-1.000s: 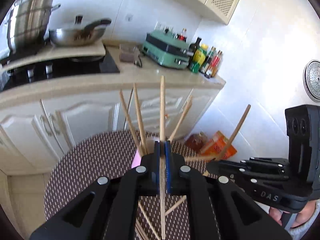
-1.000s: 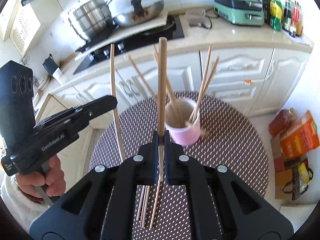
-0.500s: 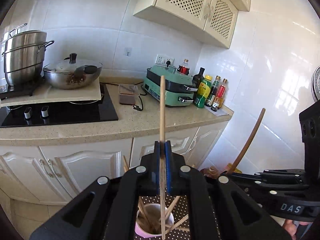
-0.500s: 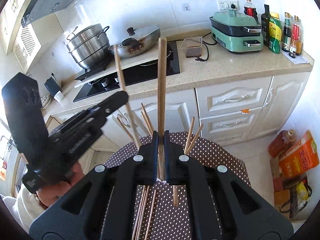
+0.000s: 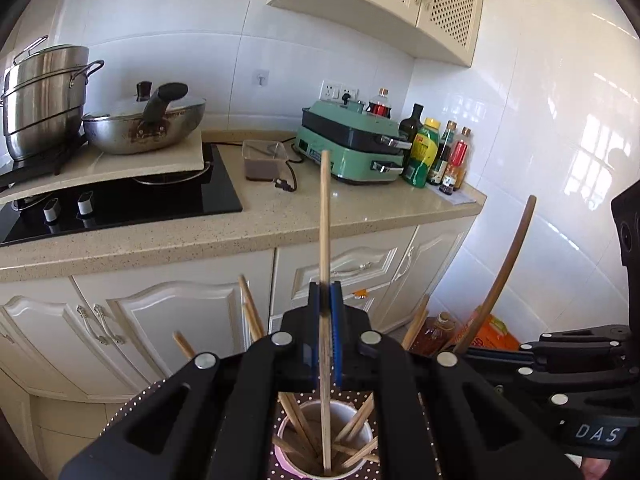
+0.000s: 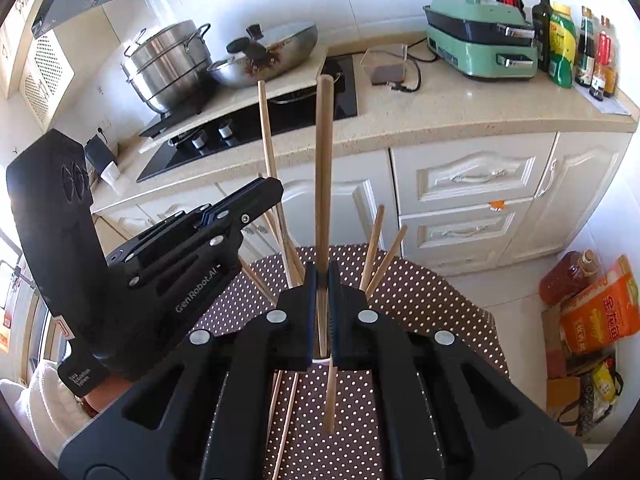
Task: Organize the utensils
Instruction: 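Lower both chopsticks into the pink cup and open both grippers, then move both tools back over the remaining chopsticks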
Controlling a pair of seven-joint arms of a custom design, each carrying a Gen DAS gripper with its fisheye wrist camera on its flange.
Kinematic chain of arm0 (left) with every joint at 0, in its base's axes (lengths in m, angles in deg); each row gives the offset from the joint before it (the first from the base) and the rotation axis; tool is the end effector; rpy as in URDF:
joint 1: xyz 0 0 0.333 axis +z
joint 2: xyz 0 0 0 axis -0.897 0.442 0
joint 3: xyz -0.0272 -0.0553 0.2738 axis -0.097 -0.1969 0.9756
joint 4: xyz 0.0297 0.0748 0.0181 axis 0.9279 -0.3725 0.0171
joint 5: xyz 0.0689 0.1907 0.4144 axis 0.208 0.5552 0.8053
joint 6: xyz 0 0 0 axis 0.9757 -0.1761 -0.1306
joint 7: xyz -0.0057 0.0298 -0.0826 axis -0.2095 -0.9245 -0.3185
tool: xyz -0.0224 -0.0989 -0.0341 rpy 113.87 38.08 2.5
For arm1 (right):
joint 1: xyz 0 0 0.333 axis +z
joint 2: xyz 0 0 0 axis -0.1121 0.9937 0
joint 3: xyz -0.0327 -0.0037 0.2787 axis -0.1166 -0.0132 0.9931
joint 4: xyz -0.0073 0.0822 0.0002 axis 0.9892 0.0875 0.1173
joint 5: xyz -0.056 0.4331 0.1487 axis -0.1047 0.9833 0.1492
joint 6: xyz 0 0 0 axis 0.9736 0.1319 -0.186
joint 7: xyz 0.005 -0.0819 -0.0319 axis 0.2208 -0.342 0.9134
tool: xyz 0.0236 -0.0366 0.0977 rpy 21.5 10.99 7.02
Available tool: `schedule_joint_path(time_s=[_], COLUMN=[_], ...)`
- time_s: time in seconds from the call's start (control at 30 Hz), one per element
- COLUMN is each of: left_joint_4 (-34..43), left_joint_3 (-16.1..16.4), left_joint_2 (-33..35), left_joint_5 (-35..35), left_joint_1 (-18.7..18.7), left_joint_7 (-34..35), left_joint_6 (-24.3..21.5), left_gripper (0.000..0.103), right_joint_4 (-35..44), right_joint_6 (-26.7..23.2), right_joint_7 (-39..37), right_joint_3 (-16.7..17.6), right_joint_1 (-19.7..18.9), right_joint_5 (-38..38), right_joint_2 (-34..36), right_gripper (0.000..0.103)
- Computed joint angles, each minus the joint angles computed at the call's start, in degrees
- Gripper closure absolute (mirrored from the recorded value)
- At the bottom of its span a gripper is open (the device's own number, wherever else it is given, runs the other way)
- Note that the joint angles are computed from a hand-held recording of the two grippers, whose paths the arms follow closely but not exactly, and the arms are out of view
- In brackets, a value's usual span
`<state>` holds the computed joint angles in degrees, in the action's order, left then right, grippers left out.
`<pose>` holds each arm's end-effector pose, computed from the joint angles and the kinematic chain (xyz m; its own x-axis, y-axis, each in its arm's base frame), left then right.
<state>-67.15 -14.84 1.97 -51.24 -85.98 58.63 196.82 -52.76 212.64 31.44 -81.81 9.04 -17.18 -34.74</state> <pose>0.5384 -0.3170 0.5851 -0.5900 -0.7808 0.2054 -0.5205 0.1734 -0.8361 0.4331 0.1885 0.6366 -0.0424 -0.9579 -0.2838 -0.7578 0.2160 -0.6157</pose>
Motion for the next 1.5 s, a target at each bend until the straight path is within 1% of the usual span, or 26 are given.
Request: schedule_joint_path(time_s=[0.07, 0.27, 0.5, 0.57, 0.67, 0.7, 0.73, 0.77, 0.8, 0.87, 0.93, 1.0, 1.07, 1.3, 1.5], left_joint_4=[-0.84, -4.15, -7.89, -8.44, -9.22, -9.39, -9.64, -10.07, -10.24, -10.89, -11.56, -12.6, -13.47, -17.26, -20.83], left_joint_3=[-0.22, 0.24, 0.94, 1.14, 1.35, 1.55, 1.69, 1.68, 1.78, 2.2, 2.4, 2.54, 3.32, 4.79, 6.36], left_joint_2=[-0.39, -2.79, -5.86, -6.48, -7.58, -7.97, -8.4, -8.96, -9.25, -10.31, -11.33, -12.67, -13.92, -18.95, -23.36], left_joint_5=[1.03, 2.46, 4.16, 5.12, 5.69, 5.62, 5.59, 5.84, 5.97, 5.84, 6.23, 6.58, 6.11, 6.67, 6.88], left_joint_1=[0.29, 0.2, -0.16, -0.06, 0.01, -0.01, 0.03, 0.18, 0.2, 0.04, 0.06, 0.18, 0.04, 0.27, 0.23], left_joint_7=[-1.03, -1.66, -2.34, -2.92, -3.98, -4.3, -4.74, -5.32, -5.54, -5.51, -5.67, -6.19, -6.55, -7.23, -6.72], left_joint_6=[-0.08, -2.87, -5.25, -7.07, -8.39, -9.09, -9.65, -9.85, -9.97, -10.67, -11.27, -11.28, -12.17, -14.01, -16.45], left_gripper=[0.098, 0.098, 0.098, 0.097, 0.097, 0.095, 0.085, 0.08, 0.077, 0.076, 0.075, 0.075, 0.074, 0.074, 0.074], right_joint_4=[-0.13, -0.12, 0.25, 0.09, 0.01, -0.09, -0.1, -0.18, -0.22, -0.3, -0.38, -0.64, -1.5, -2.58, -2.53], right_joint_6=[-0.06, -1.22, -3.73, -4.06, -4.91, -5.05, -5.27, -5.42, -5.49, -5.87, -6.22, -6.67, -6.27, -7.5, -8.93], right_joint_7=[-0.22, -0.72, -1.1, -1.12, -0.31, 0.39, 0.84, 1.43, 1.81, 3.21, 4.57, 6.5, 8.05, 12.79, 14.94], right_joint_3=[-0.06, -0.08, 0.64, 0.55, 1.08, 1.38, 1.44, 1.42, 1.37, 1.77, 2.25, 3.16, 3.37, 4.93, 6.64], right_joint_1=[0.26, 0.92, 1.33, 1.73, 1.74, 1.57, 1.6, 1.72, 1.82, 1.64, 1.39, 0.87, 1.03, 1.25, 2.48], right_joint_5=[0.17, 0.68, -0.13, 0.21, -0.25, -0.55, -0.6, -0.38, -0.26, -0.58, -1.25, -2.58, -2.98, -4.78, -6.55], right_joint_2=[0.26, 1.28, 2.74, 2.95, 2.95, 2.75, 2.67, 2.48, 2.33, 1.88, 1.4, 0.51, -0.83, -3.86, -5.33], right_gripper=[0.097, 0.097, 0.097, 0.097, 0.096, 0.096, 0.096, 0.095, 0.095, 0.095, 0.089, 0.066, 0.055, 0.055, 0.055])
